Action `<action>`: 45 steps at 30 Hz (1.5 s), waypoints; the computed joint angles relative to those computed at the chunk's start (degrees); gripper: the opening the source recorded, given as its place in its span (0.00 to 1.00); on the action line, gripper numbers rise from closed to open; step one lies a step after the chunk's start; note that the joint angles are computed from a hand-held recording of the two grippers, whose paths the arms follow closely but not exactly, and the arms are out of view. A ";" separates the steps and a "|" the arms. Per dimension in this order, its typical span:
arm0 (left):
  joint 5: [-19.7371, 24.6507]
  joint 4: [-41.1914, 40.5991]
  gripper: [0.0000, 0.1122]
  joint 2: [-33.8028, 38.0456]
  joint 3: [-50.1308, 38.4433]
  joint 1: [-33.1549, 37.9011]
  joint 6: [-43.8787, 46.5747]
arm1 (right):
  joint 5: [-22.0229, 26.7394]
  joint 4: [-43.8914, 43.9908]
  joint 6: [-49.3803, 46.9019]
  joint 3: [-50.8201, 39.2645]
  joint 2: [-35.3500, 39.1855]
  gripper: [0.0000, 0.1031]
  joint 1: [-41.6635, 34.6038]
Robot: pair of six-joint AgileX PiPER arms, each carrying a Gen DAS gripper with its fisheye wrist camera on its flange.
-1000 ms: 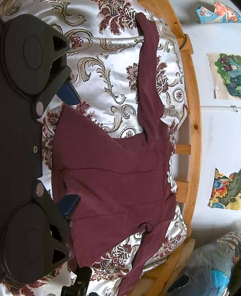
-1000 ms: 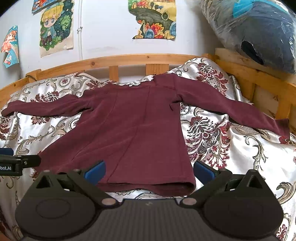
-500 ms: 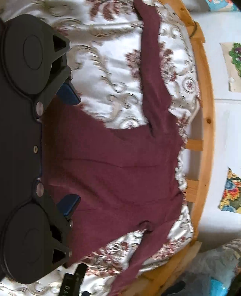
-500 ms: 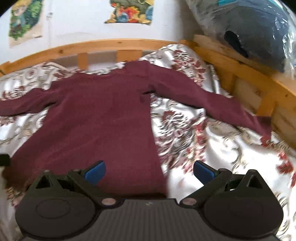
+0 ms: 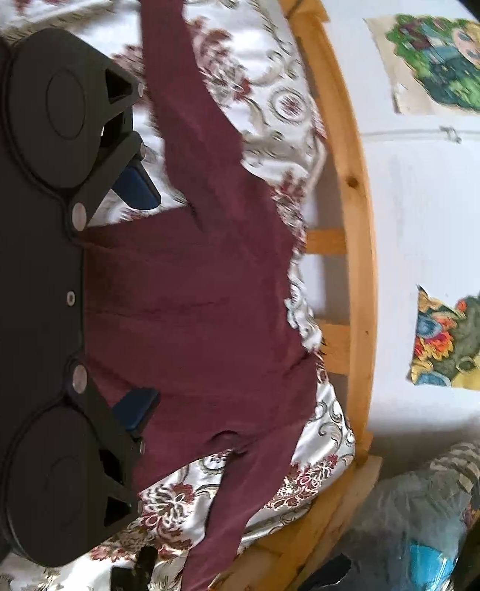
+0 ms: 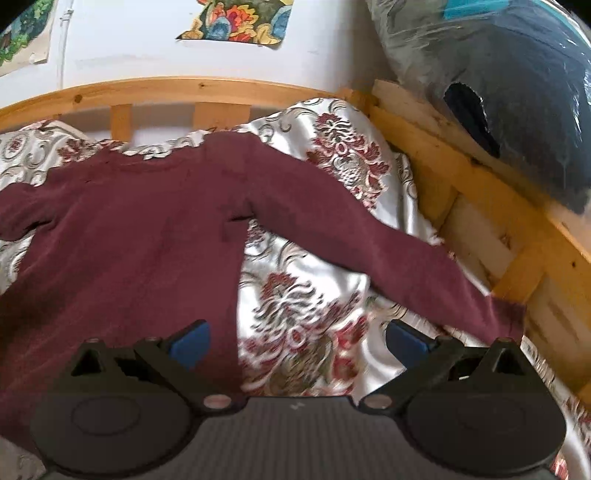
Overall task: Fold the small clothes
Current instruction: 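Reach the right tool to the sleeve cuff and close on it, then carry the sleeve across the shirt back with the right tool and release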
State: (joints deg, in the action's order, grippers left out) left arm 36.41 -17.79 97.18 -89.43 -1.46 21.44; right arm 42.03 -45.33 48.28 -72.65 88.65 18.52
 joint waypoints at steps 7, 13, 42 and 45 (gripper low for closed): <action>-10.22 -15.80 0.91 1.82 9.04 1.66 19.14 | -7.52 -4.74 7.99 3.77 -0.14 1.00 -7.57; -11.84 -22.62 0.91 1.92 15.21 3.26 28.54 | -23.21 -15.02 28.08 14.56 -4.70 1.00 -18.63; -9.71 -24.18 0.91 0.69 15.30 4.52 30.82 | -16.35 -16.70 42.64 2.07 10.26 0.13 -33.96; -8.96 -17.82 0.91 0.83 12.76 5.24 23.92 | -12.25 -22.83 42.89 2.59 7.26 0.12 -29.15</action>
State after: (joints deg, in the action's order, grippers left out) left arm 27.45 -35.61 98.00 -76.67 3.78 45.36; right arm 29.78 -68.16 91.17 -70.06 95.91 -10.63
